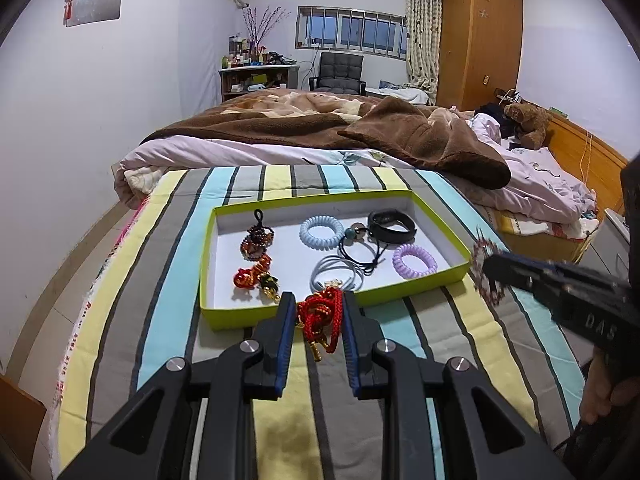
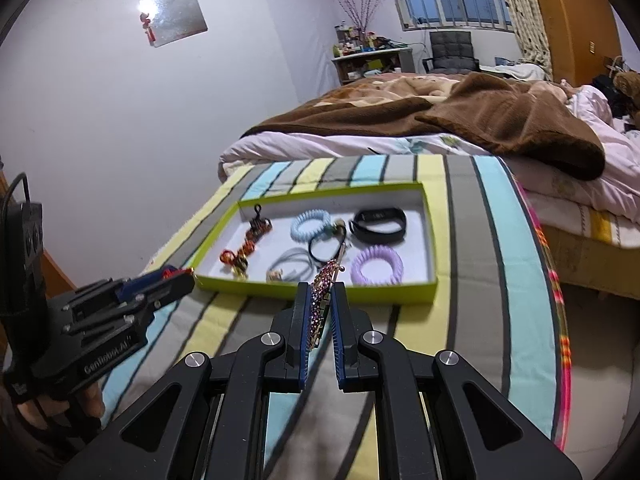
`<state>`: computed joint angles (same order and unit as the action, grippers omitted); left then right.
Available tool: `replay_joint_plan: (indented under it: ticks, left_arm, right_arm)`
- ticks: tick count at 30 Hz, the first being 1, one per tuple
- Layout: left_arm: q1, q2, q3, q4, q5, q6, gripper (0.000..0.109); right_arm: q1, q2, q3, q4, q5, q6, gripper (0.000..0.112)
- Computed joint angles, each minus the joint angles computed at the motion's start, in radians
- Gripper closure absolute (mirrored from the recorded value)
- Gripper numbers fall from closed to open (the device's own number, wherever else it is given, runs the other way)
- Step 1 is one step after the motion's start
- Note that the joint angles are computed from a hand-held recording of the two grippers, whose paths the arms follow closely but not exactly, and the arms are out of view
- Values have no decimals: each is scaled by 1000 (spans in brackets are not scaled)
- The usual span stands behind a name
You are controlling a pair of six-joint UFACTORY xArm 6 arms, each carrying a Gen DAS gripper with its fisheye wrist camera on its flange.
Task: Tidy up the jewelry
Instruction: 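Carry both clips over the green tray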
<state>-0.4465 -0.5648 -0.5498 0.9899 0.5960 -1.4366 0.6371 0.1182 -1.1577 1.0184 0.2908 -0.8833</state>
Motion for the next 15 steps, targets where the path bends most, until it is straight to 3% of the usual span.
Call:
replay_joint_plan:
  ticks: [9,15]
  left_arm:
    - [102,28,7,-24,-88,49,85]
    - [158,82,0,-44,-157,76,85]
  right_arm:
    - [-18,198,-262,-162,100,119,102]
    - [-33,360,-478,-213,244,184,102]
